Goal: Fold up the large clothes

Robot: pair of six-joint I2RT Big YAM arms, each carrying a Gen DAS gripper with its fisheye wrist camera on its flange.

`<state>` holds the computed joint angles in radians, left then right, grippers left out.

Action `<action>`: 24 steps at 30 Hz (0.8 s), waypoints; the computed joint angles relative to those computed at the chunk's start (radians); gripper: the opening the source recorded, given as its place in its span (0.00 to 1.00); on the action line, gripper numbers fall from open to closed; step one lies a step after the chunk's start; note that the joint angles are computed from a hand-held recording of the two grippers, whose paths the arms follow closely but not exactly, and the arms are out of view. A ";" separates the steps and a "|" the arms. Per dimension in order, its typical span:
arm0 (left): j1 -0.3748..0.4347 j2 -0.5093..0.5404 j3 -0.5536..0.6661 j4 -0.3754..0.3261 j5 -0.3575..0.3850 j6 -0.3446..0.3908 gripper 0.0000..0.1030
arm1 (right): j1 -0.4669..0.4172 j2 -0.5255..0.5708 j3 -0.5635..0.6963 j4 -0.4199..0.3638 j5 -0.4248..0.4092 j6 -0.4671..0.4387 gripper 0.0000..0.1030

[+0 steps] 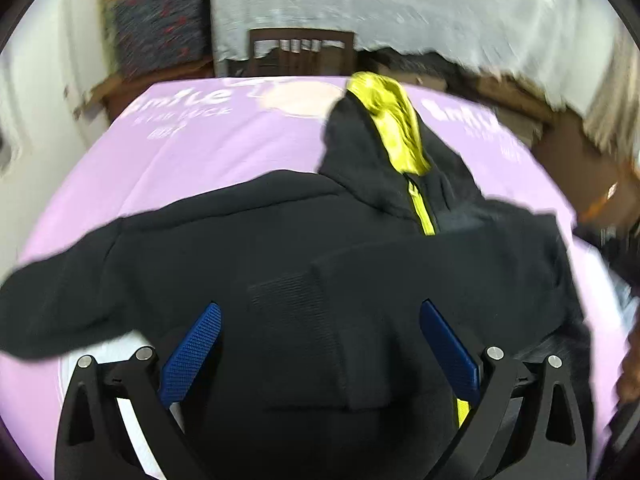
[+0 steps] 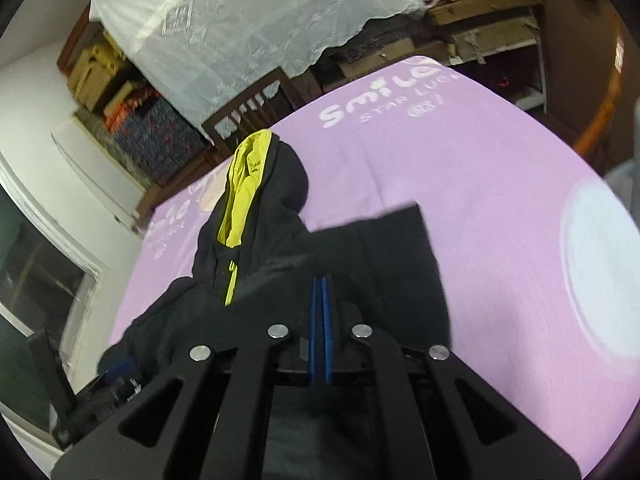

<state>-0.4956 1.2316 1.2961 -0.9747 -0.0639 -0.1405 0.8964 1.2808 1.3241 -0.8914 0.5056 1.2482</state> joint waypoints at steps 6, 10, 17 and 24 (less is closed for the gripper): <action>0.001 0.080 0.016 -0.012 -0.029 0.006 0.97 | -0.084 0.087 0.029 -0.082 -0.062 0.036 0.00; 0.029 0.079 0.010 0.001 0.010 -0.003 0.97 | -0.125 0.018 -0.104 0.068 -0.123 0.046 0.00; 0.043 0.046 -0.005 -0.002 0.006 -0.003 0.97 | -0.049 -0.026 -0.086 0.006 -0.015 0.066 0.02; 0.063 0.053 -0.004 -0.028 -0.008 -0.003 0.97 | 0.063 -0.037 -0.102 -0.058 -0.030 0.142 0.00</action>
